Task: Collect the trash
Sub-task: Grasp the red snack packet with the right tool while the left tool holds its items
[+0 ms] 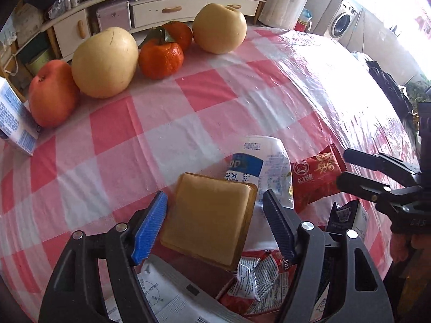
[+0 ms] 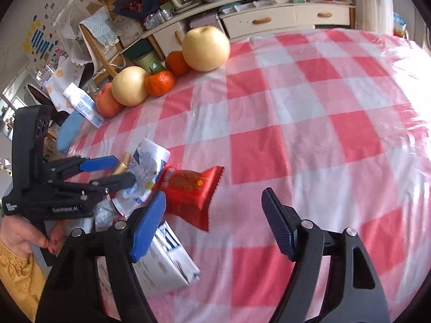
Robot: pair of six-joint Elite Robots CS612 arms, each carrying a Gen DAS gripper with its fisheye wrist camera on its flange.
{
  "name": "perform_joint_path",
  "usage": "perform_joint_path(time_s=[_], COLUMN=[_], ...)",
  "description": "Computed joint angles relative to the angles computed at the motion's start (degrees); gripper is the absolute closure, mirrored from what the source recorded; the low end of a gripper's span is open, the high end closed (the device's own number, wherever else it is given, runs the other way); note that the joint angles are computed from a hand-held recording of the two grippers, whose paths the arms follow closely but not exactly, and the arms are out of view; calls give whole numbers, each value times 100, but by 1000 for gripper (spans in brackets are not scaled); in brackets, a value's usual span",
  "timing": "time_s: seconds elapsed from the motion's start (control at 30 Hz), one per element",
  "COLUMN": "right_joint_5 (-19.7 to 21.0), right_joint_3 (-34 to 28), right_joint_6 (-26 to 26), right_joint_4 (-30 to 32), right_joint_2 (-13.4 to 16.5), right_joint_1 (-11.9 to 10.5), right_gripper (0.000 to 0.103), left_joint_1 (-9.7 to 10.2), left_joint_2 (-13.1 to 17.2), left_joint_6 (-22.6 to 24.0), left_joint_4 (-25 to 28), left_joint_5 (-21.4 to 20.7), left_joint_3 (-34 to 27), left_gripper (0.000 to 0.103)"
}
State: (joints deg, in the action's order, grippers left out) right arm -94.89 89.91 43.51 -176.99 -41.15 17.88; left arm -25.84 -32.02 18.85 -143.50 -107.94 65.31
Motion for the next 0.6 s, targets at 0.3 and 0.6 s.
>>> perform_joint_path(time_s=[0.3, 0.6], right_joint_5=[190, -406], right_joint_3=[-256, -672], right_joint_6=[-219, -1191], right_joint_4=[50, 952], right_joint_2=[163, 263], right_joint_1=[-45, 164], right_gripper=[39, 24], left_joint_1=[70, 159], left_joint_2=[54, -21], left_joint_6=[-274, -367], left_joint_4=[54, -4], left_joint_5=[-301, -320], left_joint_3=[-37, 114], left_gripper=[30, 30])
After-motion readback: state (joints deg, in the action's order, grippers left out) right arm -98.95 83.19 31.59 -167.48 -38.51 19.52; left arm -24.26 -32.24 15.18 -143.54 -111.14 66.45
